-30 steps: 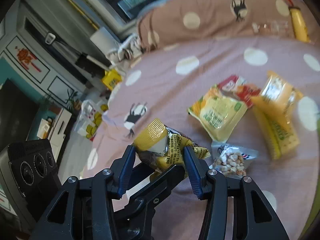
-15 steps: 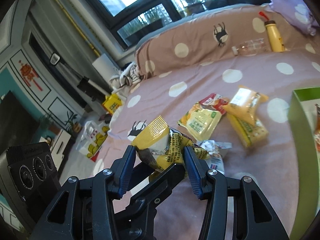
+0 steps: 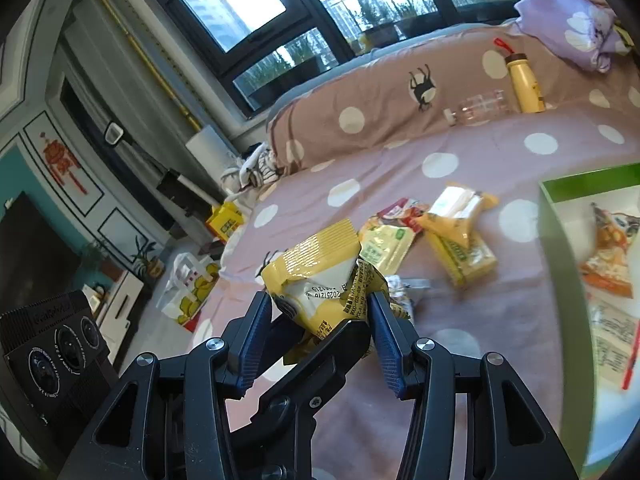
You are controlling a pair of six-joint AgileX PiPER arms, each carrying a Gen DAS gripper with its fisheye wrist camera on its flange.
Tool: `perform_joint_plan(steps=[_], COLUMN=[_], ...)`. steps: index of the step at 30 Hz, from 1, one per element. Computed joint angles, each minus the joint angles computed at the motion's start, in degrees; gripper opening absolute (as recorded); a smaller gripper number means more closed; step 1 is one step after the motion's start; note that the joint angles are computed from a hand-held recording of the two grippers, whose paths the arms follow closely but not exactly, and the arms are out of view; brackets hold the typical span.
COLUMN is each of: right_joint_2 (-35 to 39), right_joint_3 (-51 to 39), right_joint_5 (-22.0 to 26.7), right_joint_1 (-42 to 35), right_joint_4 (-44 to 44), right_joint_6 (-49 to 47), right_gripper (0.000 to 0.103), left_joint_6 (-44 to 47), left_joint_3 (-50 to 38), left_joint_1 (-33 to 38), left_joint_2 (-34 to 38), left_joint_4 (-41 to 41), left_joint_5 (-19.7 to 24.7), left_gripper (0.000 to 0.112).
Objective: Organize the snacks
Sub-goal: 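Carry the yellow chip bag into the box and open the right gripper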
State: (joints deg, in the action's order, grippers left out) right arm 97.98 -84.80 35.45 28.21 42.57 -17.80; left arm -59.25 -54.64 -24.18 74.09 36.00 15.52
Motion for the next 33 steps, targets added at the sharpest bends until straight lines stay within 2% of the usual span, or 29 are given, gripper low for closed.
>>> perform_joint_plan(steps=[5, 11, 14, 26, 33], right_joint_2=[-2.7, -4.7, -5.2, -2.6, 0.4], right_joint_3=[2.8, 5.2, 6.3, 5.2, 3.9], right_joint_5=[1.2, 3.8, 4.9, 10.7, 13.5], right_joint_1=[-3.7, -10.7, -14.3, -25.8, -30.9], right_joint_4=[3.3, 6.6, 9.3, 10.9, 10.8], right_joint_6=[-3.4, -6.2, -8.4, -6.9, -4.6], right_gripper=[0.053, 0.053, 0.053, 0.053, 0.053], left_joint_6=[-8.6, -3.5, -3.3, 18.8, 29.1], left_joint_3=[-3.1, -11.2, -14.8, -30.9, -41.0], left_joint_1=[-5.1, -9.3, -11.0, -12.9, -13.5], left_joint_2=[2.6, 9.4, 12.5, 25.6, 33.3], left_joint_4=[8.6, 4.1, 4.5, -16.8, -27.5], left_joint_5=[2.1, 4.2, 4.6, 8.2, 13.1], left_gripper=[0.036, 0.036, 0.036, 0.036, 0.036])
